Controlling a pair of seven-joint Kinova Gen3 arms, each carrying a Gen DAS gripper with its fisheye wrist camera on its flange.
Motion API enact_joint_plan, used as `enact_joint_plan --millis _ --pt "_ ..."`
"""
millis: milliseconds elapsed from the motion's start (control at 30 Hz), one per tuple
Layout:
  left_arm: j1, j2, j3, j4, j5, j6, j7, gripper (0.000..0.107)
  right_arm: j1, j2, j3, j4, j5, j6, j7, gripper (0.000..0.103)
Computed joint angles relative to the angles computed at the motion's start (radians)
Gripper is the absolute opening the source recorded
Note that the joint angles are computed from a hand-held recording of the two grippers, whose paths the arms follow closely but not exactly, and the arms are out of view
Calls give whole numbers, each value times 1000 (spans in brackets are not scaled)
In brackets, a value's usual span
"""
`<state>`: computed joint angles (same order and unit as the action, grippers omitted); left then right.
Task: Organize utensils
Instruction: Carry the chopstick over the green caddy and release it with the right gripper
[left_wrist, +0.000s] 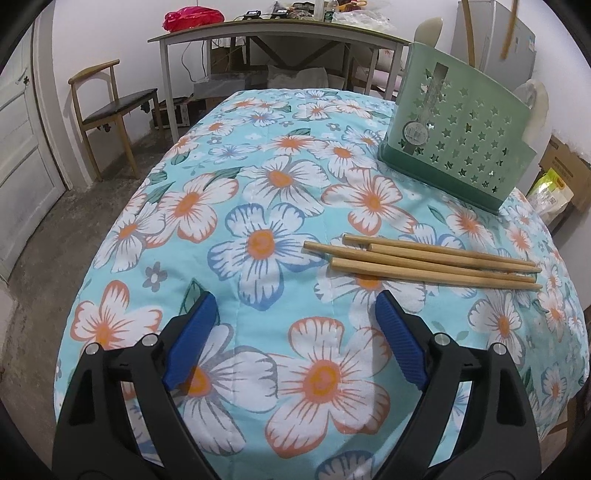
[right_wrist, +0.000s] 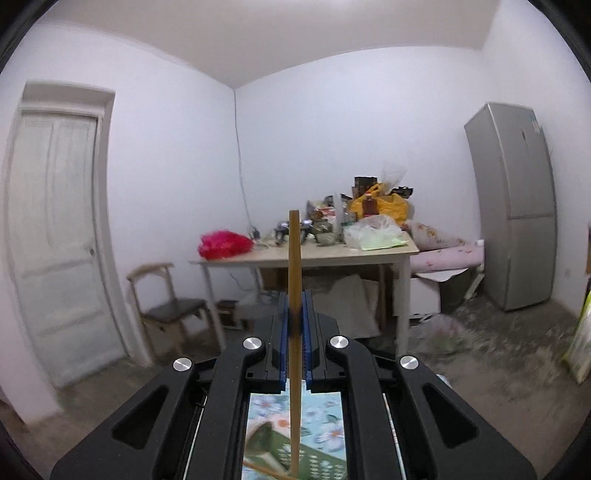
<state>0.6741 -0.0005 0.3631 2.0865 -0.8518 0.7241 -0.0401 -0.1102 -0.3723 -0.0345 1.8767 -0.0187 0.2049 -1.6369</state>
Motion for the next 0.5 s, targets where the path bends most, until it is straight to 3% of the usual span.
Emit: enact_joint_plan --millis 133,333,400,500 --pt "0 -1 0 1 -1 -1 0 84 87 50 -85 36 52 -12 -20 7" --pt "1 0 1 -1 0 3 0 84 10 80 -22 27 42 126 25 11" --pt "2 1 1 -2 0 4 0 84 -1 53 6 31 24 127 34 36" --pt "2 0 0 -1 0 3 0 85 -69 -11 93 51 -33 99 77 44"
